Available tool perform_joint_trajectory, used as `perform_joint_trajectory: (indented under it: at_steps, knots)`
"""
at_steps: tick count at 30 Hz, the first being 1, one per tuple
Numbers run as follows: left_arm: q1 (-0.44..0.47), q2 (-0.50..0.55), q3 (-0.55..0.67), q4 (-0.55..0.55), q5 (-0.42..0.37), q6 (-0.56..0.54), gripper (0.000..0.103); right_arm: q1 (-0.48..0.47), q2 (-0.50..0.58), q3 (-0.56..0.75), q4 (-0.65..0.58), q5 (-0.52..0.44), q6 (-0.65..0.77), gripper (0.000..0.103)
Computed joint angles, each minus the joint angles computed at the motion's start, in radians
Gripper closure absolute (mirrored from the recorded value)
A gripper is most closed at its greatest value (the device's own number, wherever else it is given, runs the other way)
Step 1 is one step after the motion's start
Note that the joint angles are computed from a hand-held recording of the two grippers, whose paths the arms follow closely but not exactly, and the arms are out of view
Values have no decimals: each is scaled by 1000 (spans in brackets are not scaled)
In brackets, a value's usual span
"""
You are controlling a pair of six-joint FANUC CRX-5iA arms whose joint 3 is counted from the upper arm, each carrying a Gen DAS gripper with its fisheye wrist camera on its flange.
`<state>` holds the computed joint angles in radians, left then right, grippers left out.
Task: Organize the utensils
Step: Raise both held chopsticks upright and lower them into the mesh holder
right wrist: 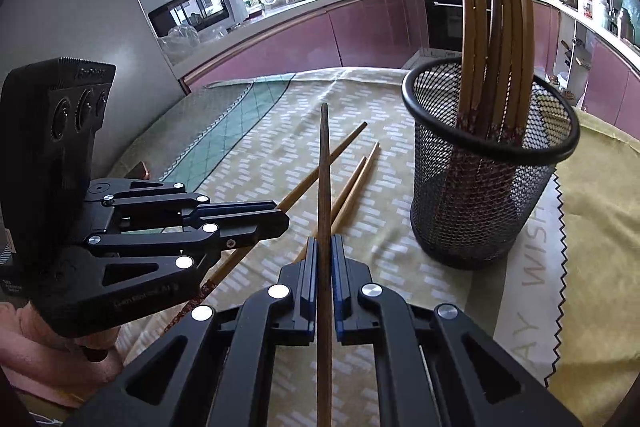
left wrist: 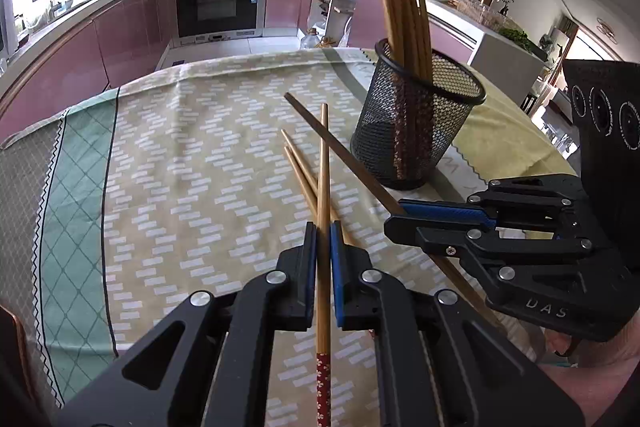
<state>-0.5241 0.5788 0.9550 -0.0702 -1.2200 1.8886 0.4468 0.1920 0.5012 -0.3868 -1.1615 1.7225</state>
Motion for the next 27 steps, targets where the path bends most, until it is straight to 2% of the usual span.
perform_joint_trajectory:
  at_steps: [14, 27]
  knots:
    - [14, -78, -91, 63, 115, -24, 96, -46, -70, -32, -50, 46, 31, 97]
    - [44, -141, -168, 169, 228, -85, 96, -117, -98, -16, -101, 93, 37, 97]
